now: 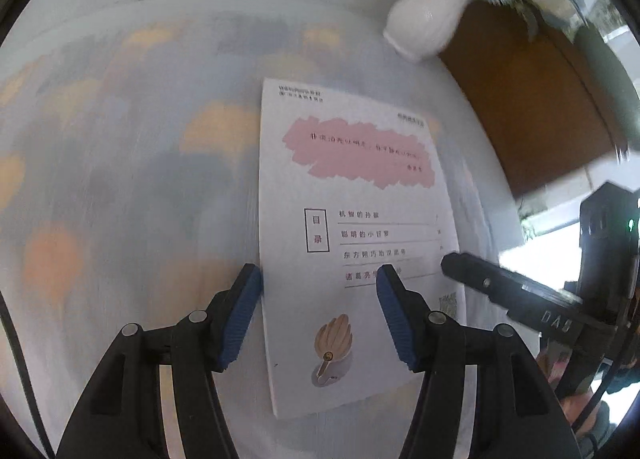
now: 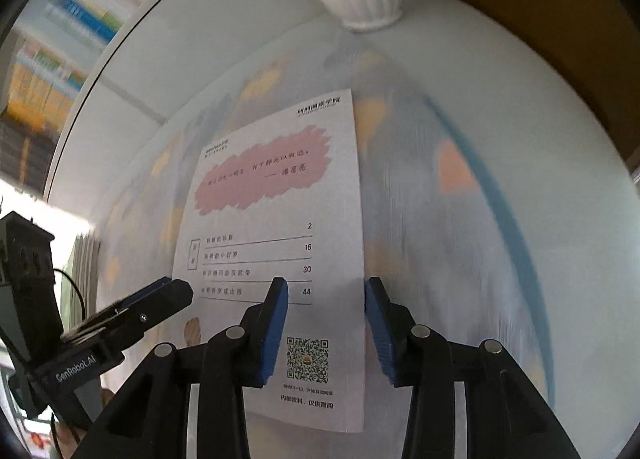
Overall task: Organize books
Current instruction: 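Grasp the edge of the white booklet with the left gripper and lift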
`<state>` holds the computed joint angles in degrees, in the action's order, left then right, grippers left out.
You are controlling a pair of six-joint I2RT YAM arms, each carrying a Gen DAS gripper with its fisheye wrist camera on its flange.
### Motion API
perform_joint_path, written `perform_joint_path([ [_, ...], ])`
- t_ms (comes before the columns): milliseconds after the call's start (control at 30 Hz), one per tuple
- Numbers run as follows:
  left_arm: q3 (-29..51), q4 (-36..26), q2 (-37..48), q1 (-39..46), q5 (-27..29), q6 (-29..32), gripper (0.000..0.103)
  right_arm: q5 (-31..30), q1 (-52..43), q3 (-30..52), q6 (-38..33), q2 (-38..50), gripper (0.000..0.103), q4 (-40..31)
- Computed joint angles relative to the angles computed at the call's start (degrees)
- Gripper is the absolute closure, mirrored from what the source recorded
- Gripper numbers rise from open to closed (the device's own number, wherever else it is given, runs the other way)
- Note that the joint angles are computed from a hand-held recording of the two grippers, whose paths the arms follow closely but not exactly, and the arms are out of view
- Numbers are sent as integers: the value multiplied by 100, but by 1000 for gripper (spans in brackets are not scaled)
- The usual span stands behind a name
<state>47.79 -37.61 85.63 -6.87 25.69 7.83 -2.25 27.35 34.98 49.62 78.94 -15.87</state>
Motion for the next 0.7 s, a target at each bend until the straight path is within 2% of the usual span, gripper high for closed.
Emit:
perform_joint_path([
  [100, -787, -504, -990, 296, -36, 360, 46, 96, 795, -431, 601, -665, 62, -307],
  [233, -1438, -1245, -2106, 725, -98, 847, 46, 165, 2068, -889, 1467, -1488, 62, -705],
  [300, -1622, -1466, -2457, 925, -92, 879, 46, 182, 2675, -982, 1672, -1729, 62, -874],
  [400, -1702, -1781, -2668, 1212, 180, 935, 46, 322, 3009, -1052, 1969, -1995, 62, -1069],
  [467, -1735, -1627, -2600, 1081, 190, 851, 46, 238, 2785, -1497, 2331, -2423, 62, -681],
  [567, -1816, -1574, -2527, 1209, 311, 933, 46, 171, 2540, -2400, 2929, -3196, 58, 366],
  [633, -1714, -1719, -2338, 1524, 482, 1186, 46, 129, 2537, -2766, 3513, -3652, 58, 693],
  [700, -1735, -1733, -2301, 1649, 564, 1351, 46, -5, 2421, -3102, 3759, -4404, 58, 693],
])
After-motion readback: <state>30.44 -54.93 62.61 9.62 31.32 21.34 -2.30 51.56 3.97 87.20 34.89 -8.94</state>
